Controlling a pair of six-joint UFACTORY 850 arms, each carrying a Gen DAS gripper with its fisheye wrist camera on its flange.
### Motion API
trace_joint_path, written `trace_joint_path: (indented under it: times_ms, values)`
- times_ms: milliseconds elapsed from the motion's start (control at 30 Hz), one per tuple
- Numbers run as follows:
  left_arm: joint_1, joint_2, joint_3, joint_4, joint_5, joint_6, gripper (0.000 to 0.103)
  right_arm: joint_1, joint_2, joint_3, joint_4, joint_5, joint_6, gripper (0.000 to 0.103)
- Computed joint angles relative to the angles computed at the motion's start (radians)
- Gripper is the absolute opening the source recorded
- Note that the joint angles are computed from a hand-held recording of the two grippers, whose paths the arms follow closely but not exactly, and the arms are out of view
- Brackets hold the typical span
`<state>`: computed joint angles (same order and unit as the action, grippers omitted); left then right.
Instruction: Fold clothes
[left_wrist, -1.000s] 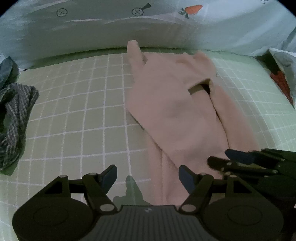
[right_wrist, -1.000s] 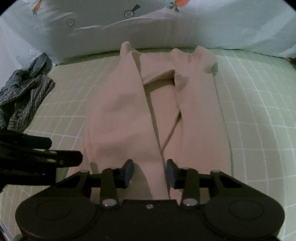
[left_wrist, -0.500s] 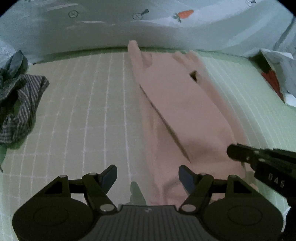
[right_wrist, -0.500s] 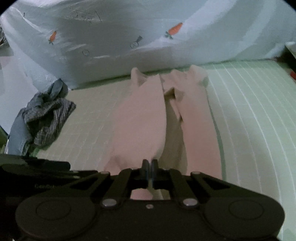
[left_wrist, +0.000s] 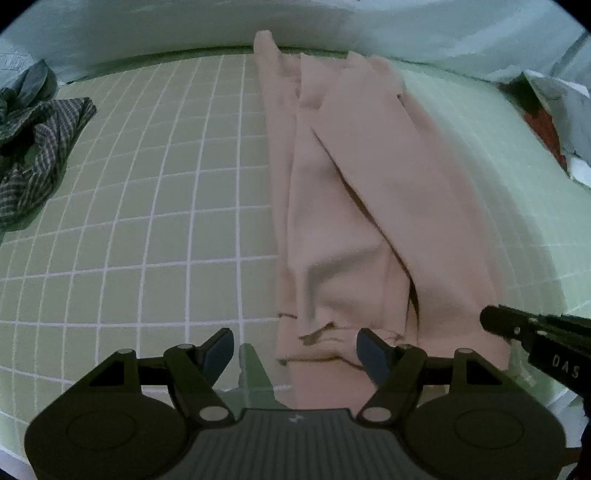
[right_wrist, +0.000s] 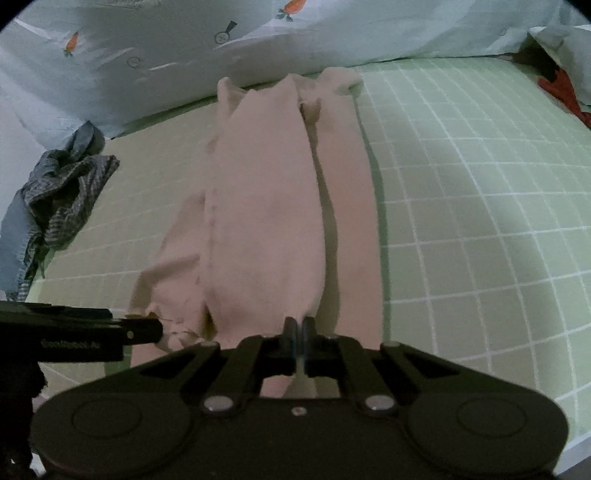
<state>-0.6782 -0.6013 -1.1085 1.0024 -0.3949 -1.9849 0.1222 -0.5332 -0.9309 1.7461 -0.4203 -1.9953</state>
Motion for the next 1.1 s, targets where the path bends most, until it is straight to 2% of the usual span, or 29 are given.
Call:
trace_joint_path:
  times_ms: [167, 233, 333, 367, 400, 500, 600, 700, 833, 933, 1033, 1100]
  values:
    - [0.003, -0.005, -0.006, 0.058, 0.002, -0.047, 0.074, 0.005, 0.004, -0.002, 0.01, 0.025, -0.016, 0.006]
    - [0.007, -0.007, -0.005, 0.068, 0.011, -0.052, 0.074, 0.014, 0.013, 0.011, 0.077, 0.053, -0.085, 0.009]
    - [0.011, -0.012, -0.002, 0.075, 0.031, -0.06, 0.074, 0.02, 0.018, 0.023, 0.179, 0.088, -0.178, 0.025]
    - [0.012, -0.015, -0.002, 0.072, 0.038, -0.058, 0.074, 0.02, 0.017, 0.026, 0.202, 0.096, -0.19, 0.035]
    - [0.012, -0.017, -0.002, 0.069, 0.046, -0.056, 0.074, 0.019, 0.015, 0.024, 0.21, 0.102, -0.187, 0.044]
    - [0.017, -0.02, -0.001, 0.077, 0.069, -0.062, 0.074, 0.01, 0.006, 0.017, 0.18, 0.116, -0.122, 0.061]
    - [0.024, -0.021, 0.004, 0.102, 0.092, -0.094, 0.074, 0.0, -0.004, 0.007, 0.103, 0.102, -0.018, 0.069]
    - [0.022, -0.016, 0.016, 0.136, 0.103, -0.14, 0.074, -0.001, -0.012, 0.001, 0.044, 0.087, 0.049, 0.073]
    - [0.016, -0.009, 0.033, 0.185, 0.112, -0.204, 0.071, 0.013, -0.012, 0.01, 0.102, 0.096, -0.019, 0.075]
    - [0.005, -0.004, 0.042, 0.21, 0.105, -0.241, 0.066, 0.02, -0.008, 0.02, 0.148, 0.103, -0.086, 0.076]
    - [-0.001, -0.005, 0.039, 0.221, 0.104, -0.244, 0.053, 0.012, -0.005, 0.02, 0.062, 0.08, -0.052, 0.058]
    - [-0.01, -0.007, 0.037, 0.232, 0.096, -0.25, 0.043, 0.003, -0.006, 0.013, -0.028, 0.046, 0.016, 0.036]
